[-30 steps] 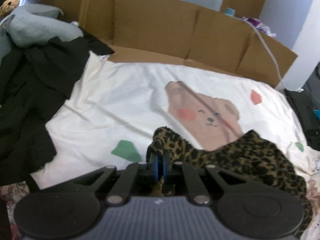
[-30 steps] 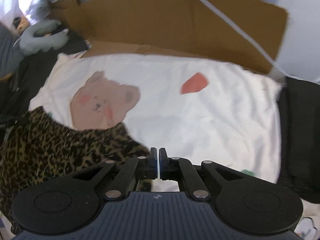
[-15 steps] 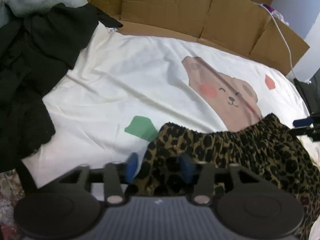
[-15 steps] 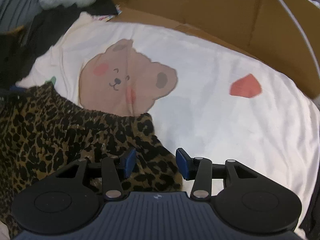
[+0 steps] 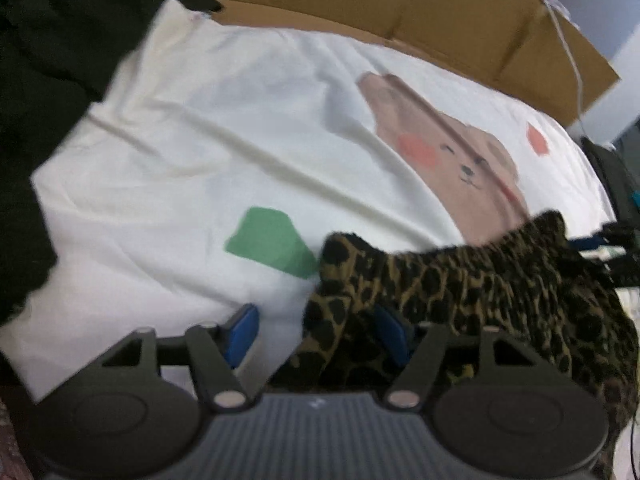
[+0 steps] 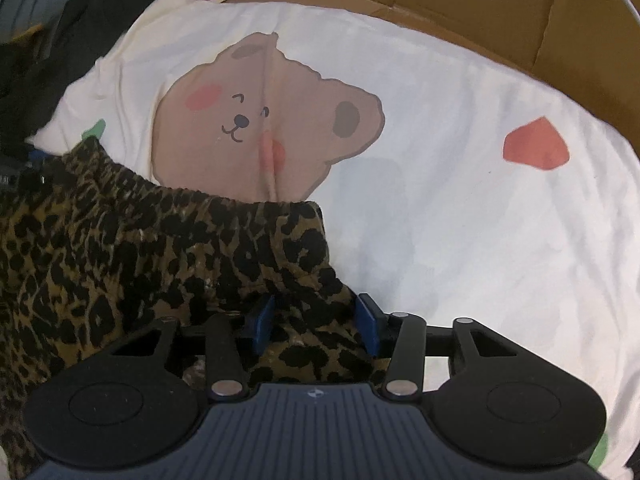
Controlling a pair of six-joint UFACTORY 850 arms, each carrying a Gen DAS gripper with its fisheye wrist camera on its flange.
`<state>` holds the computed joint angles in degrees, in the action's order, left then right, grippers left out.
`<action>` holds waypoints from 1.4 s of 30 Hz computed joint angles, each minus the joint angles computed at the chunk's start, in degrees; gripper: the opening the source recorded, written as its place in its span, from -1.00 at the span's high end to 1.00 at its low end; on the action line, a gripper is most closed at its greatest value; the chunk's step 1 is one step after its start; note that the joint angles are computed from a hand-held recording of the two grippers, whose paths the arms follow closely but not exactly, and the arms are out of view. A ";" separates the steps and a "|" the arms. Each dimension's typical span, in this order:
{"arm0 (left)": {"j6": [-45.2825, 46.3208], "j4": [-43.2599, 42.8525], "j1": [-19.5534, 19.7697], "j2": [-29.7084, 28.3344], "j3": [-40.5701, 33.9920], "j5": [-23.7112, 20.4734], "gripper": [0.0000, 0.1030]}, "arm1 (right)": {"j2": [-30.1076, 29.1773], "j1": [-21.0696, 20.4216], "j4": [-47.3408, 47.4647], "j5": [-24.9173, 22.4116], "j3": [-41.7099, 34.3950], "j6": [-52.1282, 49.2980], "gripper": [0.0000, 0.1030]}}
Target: Fold clothes
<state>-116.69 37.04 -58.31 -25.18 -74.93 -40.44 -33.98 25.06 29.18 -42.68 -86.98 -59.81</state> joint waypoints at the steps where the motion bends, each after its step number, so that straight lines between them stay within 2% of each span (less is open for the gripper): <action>1: -0.55 0.22 0.10 0.49 0.63 1.56 0.08 | 0.03 -0.06 0.42 -0.27 0.09 -0.18 0.27; 2: -1.39 0.16 0.27 1.11 1.38 3.52 0.51 | 0.41 0.06 0.26 0.35 0.61 -0.91 0.32; 3: -2.49 -0.15 0.53 1.82 2.25 5.87 0.75 | 0.80 0.19 0.09 1.00 1.13 -1.66 0.54; 4: -2.81 -0.67 0.57 2.02 2.24 6.41 0.84 | 1.21 0.09 0.36 1.53 1.49 -1.66 0.79; 5: -1.90 -1.24 0.37 1.67 1.17 4.90 0.86 | 1.62 -0.02 0.65 2.05 1.84 -1.64 0.80; 9: -2.10 1.96 -0.86 1.42 -1.63 0.13 0.88 | 3.53 -0.94 2.96 3.86 3.35 -2.01 0.89; 14: -3.48 7.32 -1.58 1.55 -4.19 -3.15 0.89 | 7.77 -2.60 4.80 6.51 6.53 -5.34 0.95; 22: -0.54 13.41 0.04 -1.71 -11.43 -3.88 0.89 | 11.59 -5.69 6.11 8.91 7.66 -4.63 0.96; 26: 0.12 15.78 1.71 -3.62 -14.76 -2.36 0.89 | 11.87 -6.84 5.48 10.86 6.45 -2.12 0.96; 32: 4.20 15.35 4.74 -5.71 -17.75 0.89 0.89 | 7.94 -7.02 2.59 12.43 -0.02 3.60 0.97; 42: 5.32 14.61 8.52 -7.20 -18.40 -0.88 0.89 | -0.44 -3.59 -4.88 14.87 -11.18 10.44 0.98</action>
<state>-111.37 51.64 -49.79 -32.38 -93.33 -41.32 -34.42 21.47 24.30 -27.81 -98.16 -49.37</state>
